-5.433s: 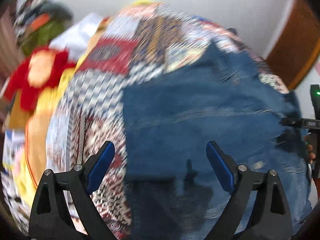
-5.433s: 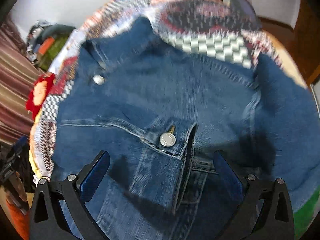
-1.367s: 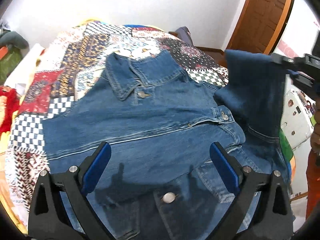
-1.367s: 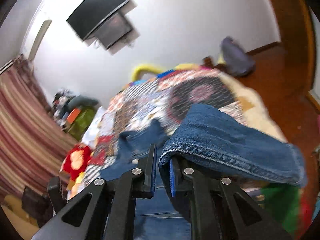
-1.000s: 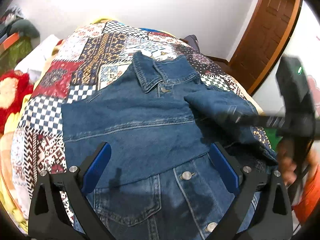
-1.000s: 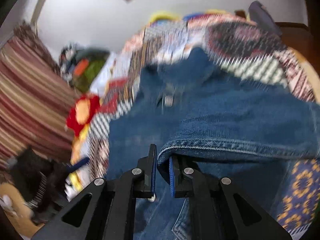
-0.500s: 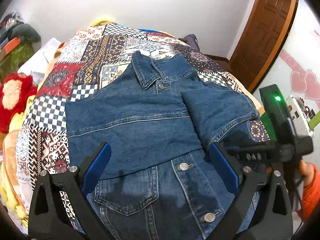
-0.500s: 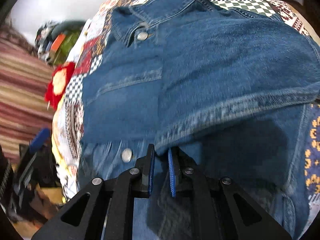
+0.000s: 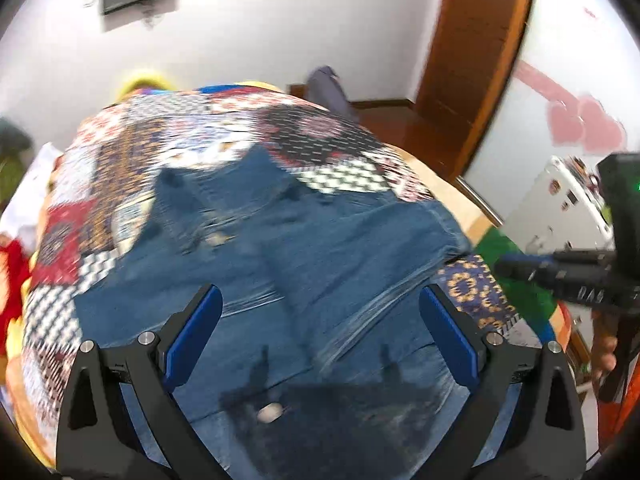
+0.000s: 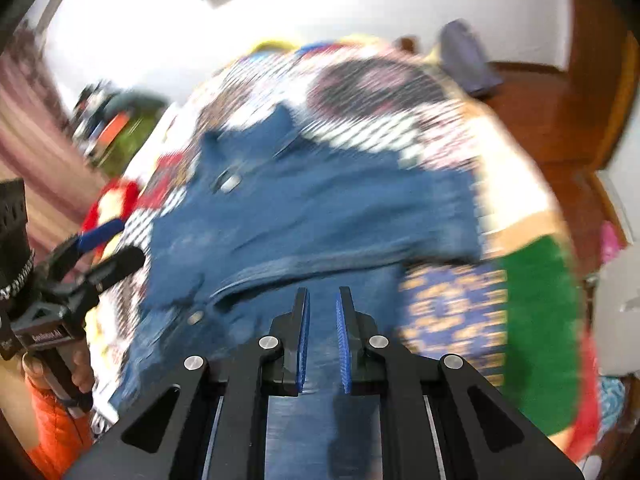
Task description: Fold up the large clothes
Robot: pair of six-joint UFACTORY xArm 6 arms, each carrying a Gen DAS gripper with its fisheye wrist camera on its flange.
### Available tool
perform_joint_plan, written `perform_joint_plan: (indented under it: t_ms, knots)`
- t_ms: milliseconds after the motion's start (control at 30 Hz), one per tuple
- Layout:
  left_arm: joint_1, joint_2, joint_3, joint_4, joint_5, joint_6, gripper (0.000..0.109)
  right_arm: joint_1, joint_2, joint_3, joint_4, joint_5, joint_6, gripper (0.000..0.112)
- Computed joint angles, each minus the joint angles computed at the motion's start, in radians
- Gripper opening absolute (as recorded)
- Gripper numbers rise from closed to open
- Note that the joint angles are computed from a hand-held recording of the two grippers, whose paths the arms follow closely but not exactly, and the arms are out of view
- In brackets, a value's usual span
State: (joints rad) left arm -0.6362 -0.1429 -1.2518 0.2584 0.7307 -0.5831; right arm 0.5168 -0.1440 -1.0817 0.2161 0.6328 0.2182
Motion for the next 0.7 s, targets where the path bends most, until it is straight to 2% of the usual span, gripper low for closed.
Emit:
perform_joint_plan:
  t_ms: [133, 233, 333, 400, 433, 500, 600, 633, 667, 700]
  knots:
    - [-0.030, 0.178, -0.174, -0.097, 0.046, 0.122, 0.100, -0.090, -0.095, 0.082, -0.133, -0.012, 0.092, 0.009]
    - [-0.056, 0.328, -0.332, -0.150, 0.109, 0.208, 0.100, -0.141, -0.134, 0.122, -0.170, -0.006, 0.116, 0.009]
    - [-0.076, 0.476, -0.491, -0.214, 0.185, 0.318, 0.099, -0.174, -0.160, 0.174, -0.145, -0.018, 0.112, 0.009]
    - [-0.090, 0.591, -0.632, -0.210, 0.289, 0.363, 0.090, -0.191, -0.166, 0.199, -0.115, -0.013, 0.101, 0.009]
    - [-0.096, 0.624, -0.671, -0.199, 0.314, 0.376, 0.082, -0.197, -0.167, 0.211, -0.104, -0.012, 0.095, 0.009]
    - [-0.108, 0.675, -0.725, -0.138, 0.334, 0.369, 0.076, -0.199, -0.172, 0.231, -0.097, -0.011, 0.095, 0.009]
    - [-0.101, 0.693, -0.738, -0.135, 0.313, 0.328, 0.058, -0.201, -0.165, 0.250, -0.070, -0.023, 0.087, 0.009]
    - [-0.095, 0.692, -0.738, -0.139, 0.303, 0.321, 0.045, -0.202, -0.168, 0.261, -0.053, -0.026, 0.076, 0.009]
    - [-0.088, 0.697, -0.748, -0.165, 0.297, 0.325, 0.024, -0.201, -0.164, 0.265, -0.045, -0.028, 0.076, 0.009]
    - [-0.073, 0.693, -0.749, -0.229, 0.287, 0.342, 0.017, -0.198, -0.159, 0.265, -0.039, -0.027, 0.076, 0.009]
